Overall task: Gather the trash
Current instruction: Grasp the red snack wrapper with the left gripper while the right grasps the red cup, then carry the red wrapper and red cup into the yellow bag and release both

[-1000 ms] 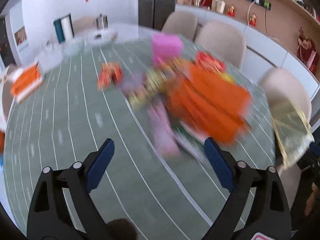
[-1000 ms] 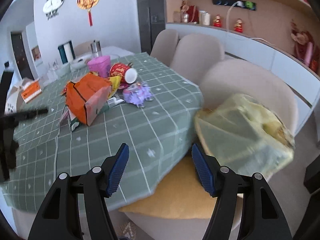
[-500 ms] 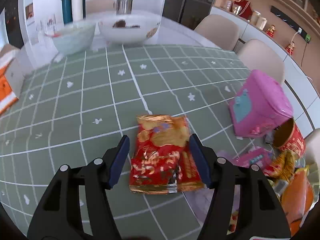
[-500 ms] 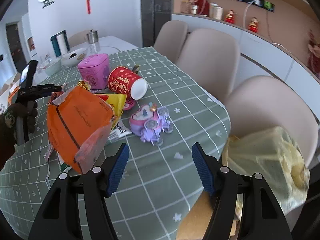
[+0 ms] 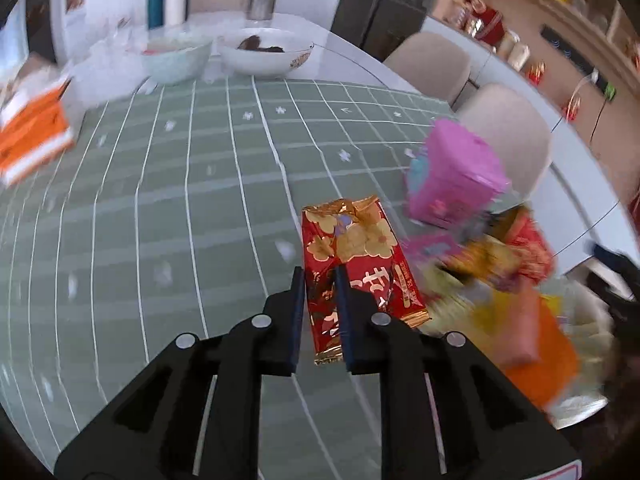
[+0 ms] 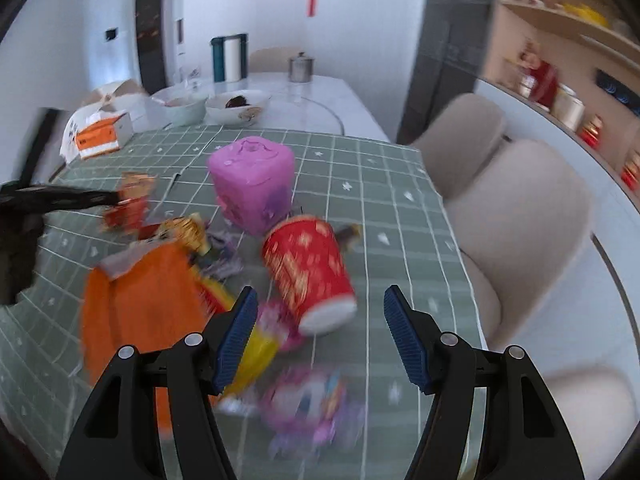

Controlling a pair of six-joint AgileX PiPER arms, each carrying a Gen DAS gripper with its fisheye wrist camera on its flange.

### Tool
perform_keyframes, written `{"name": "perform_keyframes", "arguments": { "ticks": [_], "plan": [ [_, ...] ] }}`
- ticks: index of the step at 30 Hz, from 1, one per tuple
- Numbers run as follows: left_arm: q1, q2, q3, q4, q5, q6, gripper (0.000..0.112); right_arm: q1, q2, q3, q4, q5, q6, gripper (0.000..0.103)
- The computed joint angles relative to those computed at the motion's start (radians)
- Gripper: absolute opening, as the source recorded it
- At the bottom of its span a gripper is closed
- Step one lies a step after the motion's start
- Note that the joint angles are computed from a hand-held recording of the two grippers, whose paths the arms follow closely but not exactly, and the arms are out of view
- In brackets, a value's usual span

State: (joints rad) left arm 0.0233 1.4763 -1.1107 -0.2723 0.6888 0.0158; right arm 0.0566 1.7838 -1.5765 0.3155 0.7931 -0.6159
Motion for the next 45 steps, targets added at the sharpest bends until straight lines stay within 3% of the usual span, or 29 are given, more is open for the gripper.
{"name": "perform_keyframes", "arguments": {
  "ticks": [5, 9, 14, 17, 21, 22, 23, 25, 29, 33, 36, 40, 41, 42, 45],
  "plan": [
    [-0.054, -0.17, 0.086, 0.067, 0.052, -0.141, 0.015, 0.053, 0.266, -0.3, -0.077, 0.124, 0.018, 0.062],
    [-0.087, -0.216, 0.087, 0.107, 0.085, -0.195, 0.015, 0.075, 0.31, -0.337, -0.132, 0.162, 0.096, 0.056],
    [-0.132, -0.267, 0.071, 0.149, 0.102, -0.208, 0.015, 0.022, 0.131, -0.205, 0.007, 0.153, 0.087, 0.054],
    [-0.141, -0.295, 0.066, 0.127, 0.105, -0.173, 0.015, -0.012, 0.007, -0.137, 0.07, 0.203, 0.088, 0.054],
    [-0.108, -0.319, 0.097, 0.112, 0.089, -0.149, 0.015, -0.015, -0.149, -0.016, 0.019, 0.215, 0.171, 0.054],
    [-0.071, -0.325, 0.117, 0.083, 0.081, -0.124, 0.019, -0.013, -0.194, 0.025, 0.007, 0.209, 0.193, 0.054],
    [-0.028, -0.333, 0.142, 0.043, 0.073, -0.084, 0.032, -0.005, -0.244, 0.073, -0.022, 0.19, 0.225, 0.054],
    [0.043, -0.339, 0.193, -0.033, 0.05, 0.001, 0.047, 0.019, -0.324, 0.156, -0.087, 0.148, 0.294, 0.054],
    [0.115, -0.272, 0.258, -0.142, 0.049, 0.145, 0.048, 0.053, -0.46, 0.307, -0.177, 0.087, 0.439, 0.054],
    [0.055, -0.195, 0.294, -0.148, -0.048, 0.126, 0.049, 0.102, -0.557, 0.422, -0.279, 0.068, 0.623, 0.054],
    [-0.04, -0.143, 0.289, 0.025, -0.128, -0.079, 0.049, 0.146, -0.582, 0.451, -0.352, 0.1, 0.713, 0.054],
    [-0.111, -0.101, 0.284, 0.232, -0.143, -0.32, 0.045, 0.149, -0.625, 0.496, -0.384, 0.113, 0.739, 0.054],
    [-0.108, -0.108, 0.289, 0.215, -0.139, -0.305, 0.035, 0.137, -0.636, 0.503, -0.373, 0.117, 0.727, 0.054],
    [-0.1, -0.106, 0.284, 0.159, -0.126, -0.249, 0.017, 0.129, -0.642, 0.504, -0.367, 0.118, 0.716, 0.054],
    [-0.077, -0.154, 0.294, 0.026, -0.111, -0.11, 0.015, 0.105, -0.655, 0.485, -0.337, 0.128, 0.669, 0.054]
  ]
}}
